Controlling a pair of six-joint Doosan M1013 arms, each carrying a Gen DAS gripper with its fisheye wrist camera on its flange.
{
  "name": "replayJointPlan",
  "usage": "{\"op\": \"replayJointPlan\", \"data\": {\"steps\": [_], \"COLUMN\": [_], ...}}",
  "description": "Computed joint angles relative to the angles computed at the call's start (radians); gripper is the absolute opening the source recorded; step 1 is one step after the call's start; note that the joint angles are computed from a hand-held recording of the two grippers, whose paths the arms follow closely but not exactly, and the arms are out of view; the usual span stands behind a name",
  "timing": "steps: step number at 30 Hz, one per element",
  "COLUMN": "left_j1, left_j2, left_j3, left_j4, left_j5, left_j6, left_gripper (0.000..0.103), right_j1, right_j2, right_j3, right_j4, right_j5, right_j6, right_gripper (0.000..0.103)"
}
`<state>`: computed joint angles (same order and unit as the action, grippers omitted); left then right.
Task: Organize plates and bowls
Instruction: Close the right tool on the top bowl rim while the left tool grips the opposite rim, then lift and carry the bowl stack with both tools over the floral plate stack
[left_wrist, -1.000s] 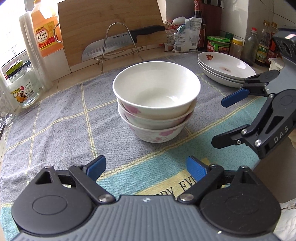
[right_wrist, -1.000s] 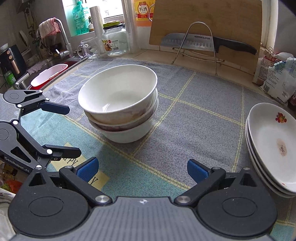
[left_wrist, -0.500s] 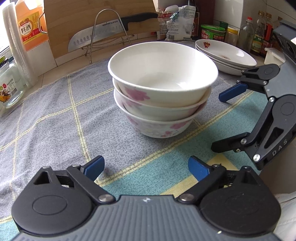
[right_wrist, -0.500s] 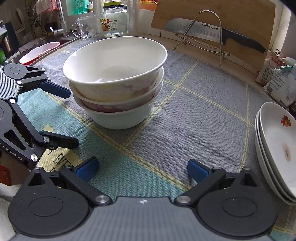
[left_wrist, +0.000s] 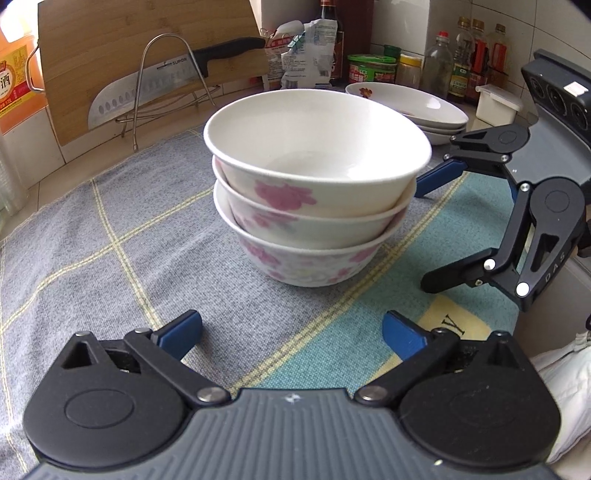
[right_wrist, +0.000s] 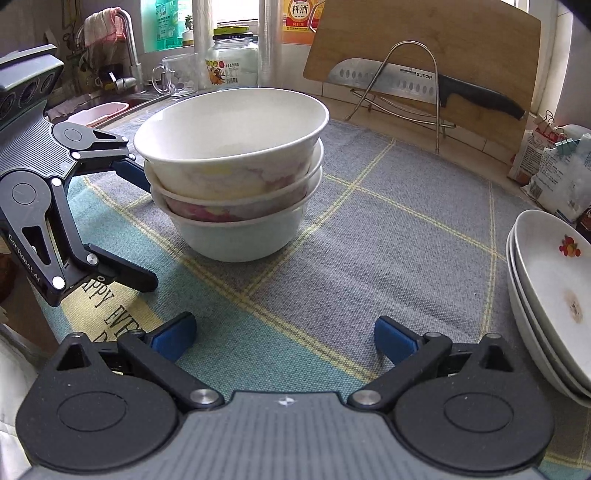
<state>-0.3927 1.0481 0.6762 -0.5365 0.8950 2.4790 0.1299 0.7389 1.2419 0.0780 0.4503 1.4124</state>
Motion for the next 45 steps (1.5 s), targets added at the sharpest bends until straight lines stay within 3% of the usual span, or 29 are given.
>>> {"op": "replayJointPlan", "data": {"steps": [2, 7, 11, 20, 31, 40, 45], "left_j1": [0.004, 0.015, 0.026, 0.026, 0.015, 0.017, 0.021], "left_j2": [0.017, 0.048, 0.074, 0.12, 0.106, 0.119, 0.179], "left_j3": [-0.034, -0.091, -0.148, -0.244, -0.221, -0.246, -0.373], "left_j4": [-0.011, -0.057, -0.12, -0.138, -0.098, -0.088, -0.096], "left_j5": [0.035, 0.086, 0.125, 0.165, 0.158, 0.19, 0.28], "left_j6": [0.027, 0.105, 0.167, 0.24, 0.249, 0.215, 0.209], "left_gripper": [0.103, 0.102, 0.101, 0.099, 0.09, 0.086, 0.084], "right_j1": [0.002, 0.008, 0.006, -0.02, -0.049, -0.057, -0.057], "right_j2": [-0.001, 0.024, 0.047, 0.103, 0.164, 0.209, 0.213], "right_j3": [0.003, -0.066, -0.122, -0.254, -0.381, -0.473, -0.486], "right_j4": [-0.02, -0.059, -0.024, 0.198, 0.356, 0.392, 0.372], "right_j5": [-0.007, 0.096, 0.157, 0.248, 0.414, 0.51, 0.524], "right_j6": [0.027, 0.071, -0.015, -0.402, -0.672, -0.732, -0.719], "right_gripper": [0.103, 0.103, 0.103, 0.103, 0.103, 0.103, 0.098]}}
